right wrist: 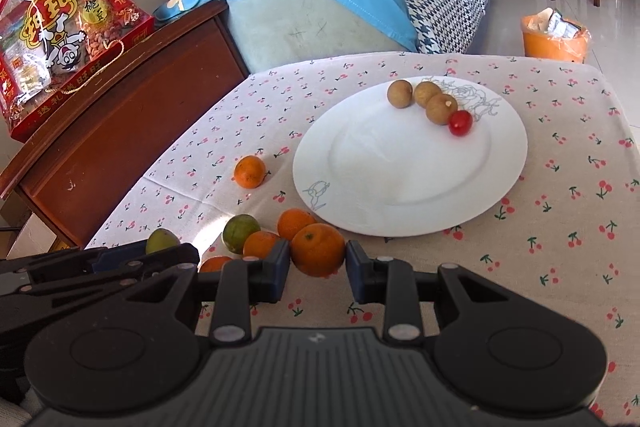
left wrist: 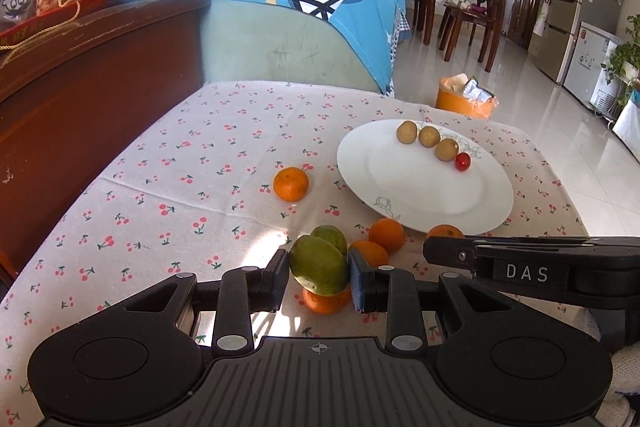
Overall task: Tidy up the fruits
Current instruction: 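Close the left gripper on the green lime while the right gripper grasps the mandarin, then release the lime on the plate with the left gripper while the right releases the mandarin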
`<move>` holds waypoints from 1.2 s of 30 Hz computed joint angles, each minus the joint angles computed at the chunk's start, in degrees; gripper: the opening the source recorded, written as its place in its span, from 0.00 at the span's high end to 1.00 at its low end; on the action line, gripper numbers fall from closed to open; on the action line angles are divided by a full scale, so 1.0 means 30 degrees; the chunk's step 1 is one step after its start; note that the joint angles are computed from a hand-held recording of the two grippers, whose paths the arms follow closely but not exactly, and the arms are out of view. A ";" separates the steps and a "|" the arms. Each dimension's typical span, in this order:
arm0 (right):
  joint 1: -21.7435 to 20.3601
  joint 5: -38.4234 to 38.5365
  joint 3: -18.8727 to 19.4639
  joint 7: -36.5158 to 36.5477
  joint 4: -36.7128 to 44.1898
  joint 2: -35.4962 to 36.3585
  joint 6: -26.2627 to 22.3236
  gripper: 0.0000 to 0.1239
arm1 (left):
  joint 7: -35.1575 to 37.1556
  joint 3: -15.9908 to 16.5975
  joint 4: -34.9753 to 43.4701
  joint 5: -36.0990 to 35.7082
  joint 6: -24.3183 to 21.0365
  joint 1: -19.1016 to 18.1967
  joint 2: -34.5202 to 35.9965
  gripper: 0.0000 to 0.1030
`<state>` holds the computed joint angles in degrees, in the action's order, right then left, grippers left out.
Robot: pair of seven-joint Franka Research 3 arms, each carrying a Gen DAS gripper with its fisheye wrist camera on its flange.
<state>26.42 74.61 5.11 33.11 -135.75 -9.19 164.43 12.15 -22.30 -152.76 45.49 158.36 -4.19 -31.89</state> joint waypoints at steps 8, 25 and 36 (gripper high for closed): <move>-0.0162 0.0515 -0.0090 -0.0027 0.0439 0.0209 0.0718 0.75 | 0.0719 0.0492 0.1499 0.0031 0.0992 0.0384 0.1750 0.72; -0.0959 0.0595 -0.0008 0.1098 0.1331 0.1398 0.1688 0.75 | 0.2181 0.1905 0.5117 0.0162 0.2436 -0.0038 0.6910 0.72; -0.1159 0.0542 0.0185 0.1217 0.1883 0.2101 0.2034 0.75 | 0.1906 0.2778 0.6407 0.0390 0.2409 -0.0590 0.8591 0.71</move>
<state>22.94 76.23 5.67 36.76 -130.11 -2.89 170.53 17.87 -13.97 -133.54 46.66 165.59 -5.96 -6.11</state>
